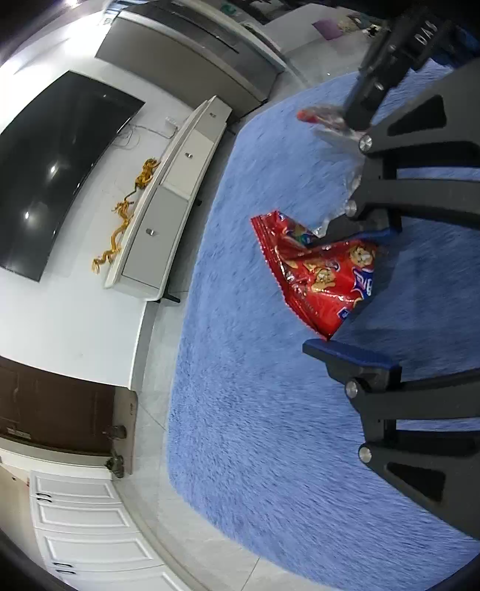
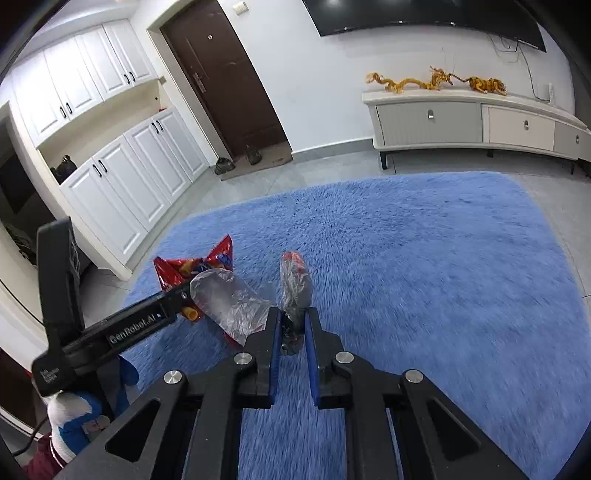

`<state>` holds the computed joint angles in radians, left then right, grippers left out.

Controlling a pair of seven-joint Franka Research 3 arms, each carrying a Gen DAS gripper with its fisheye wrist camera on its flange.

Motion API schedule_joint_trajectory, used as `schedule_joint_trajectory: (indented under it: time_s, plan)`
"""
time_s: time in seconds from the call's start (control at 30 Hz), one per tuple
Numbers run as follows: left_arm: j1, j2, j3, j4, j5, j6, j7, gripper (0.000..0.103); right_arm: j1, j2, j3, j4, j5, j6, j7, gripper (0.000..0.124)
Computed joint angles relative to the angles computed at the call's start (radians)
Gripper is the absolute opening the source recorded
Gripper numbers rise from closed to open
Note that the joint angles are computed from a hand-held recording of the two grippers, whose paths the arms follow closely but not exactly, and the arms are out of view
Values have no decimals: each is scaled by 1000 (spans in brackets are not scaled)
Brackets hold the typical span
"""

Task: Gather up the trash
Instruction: 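Grasp the red chip bag with left gripper while right grasps clear plastic, then carry both items over the trash bin and open both grippers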

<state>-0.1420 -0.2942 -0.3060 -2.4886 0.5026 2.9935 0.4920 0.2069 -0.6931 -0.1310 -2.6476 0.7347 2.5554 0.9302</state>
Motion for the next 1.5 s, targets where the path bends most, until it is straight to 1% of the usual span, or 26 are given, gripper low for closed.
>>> schedule_joint_trajectory:
  time_s: [0.13, 0.23, 0.33, 0.43, 0.5, 0.63, 0.73, 0.9, 1.0, 1.1, 1.2, 1.27, 1.33, 1.37, 1.5]
  plan:
    - [-45, -108, -2, -56, -35, -22, 1, 42, -43, -141, -5, -57, -37, -44, 21, 12]
    - [-76, -202, -13, -90, -56, -53, 2, 42, -99, -279, -16, -107, -77, -93, 50, 12]
    - [-108, -266, -24, -106, -77, -74, 8, 42, -151, -390, -33, -138, -112, -144, 83, 12]
    - [-143, -321, -45, -112, -89, -95, 12, 42, -231, -506, -70, -162, -166, -213, 97, 12]
    - [-170, -341, -59, -108, -95, -101, 19, 42, -307, -570, -102, -174, -213, -255, 96, 12]
    - [-200, -316, -95, -63, -95, -105, 29, 42, -450, -598, -168, -162, -288, -306, 93, 12]
    - [-217, -261, -121, -7, -89, -102, 32, 42, -566, -597, -226, -147, -332, -331, 86, 12]
    - [-233, -127, -183, 119, -55, -105, 17, 42, -706, -558, -297, -117, -368, -326, 46, 12]
    - [-246, -24, -225, 221, -4, -127, 7, 42, -773, -526, -336, -99, -381, -318, 12, 12]
    - [-278, 99, -255, 342, 66, -170, 2, 42, -828, -483, -362, -88, -383, -295, -18, 12]
    - [-333, 256, -280, 497, 139, -241, 23, 42, -868, -414, -391, -77, -374, -258, -46, 12]
    - [-382, 355, -282, 593, 178, -291, 45, 42, -887, -363, -406, -72, -363, -236, -64, 12]
    - [-438, 449, -277, 688, 200, -340, 78, 42, -901, -297, -424, -63, -350, -212, -83, 12]
    - [-468, 505, -274, 746, 207, -366, 103, 42, -911, -272, -436, -54, -344, -217, -95, 12]
    - [-584, 683, -246, 937, 202, -455, 192, 42, -939, -152, -460, -34, -312, -198, -133, 12]
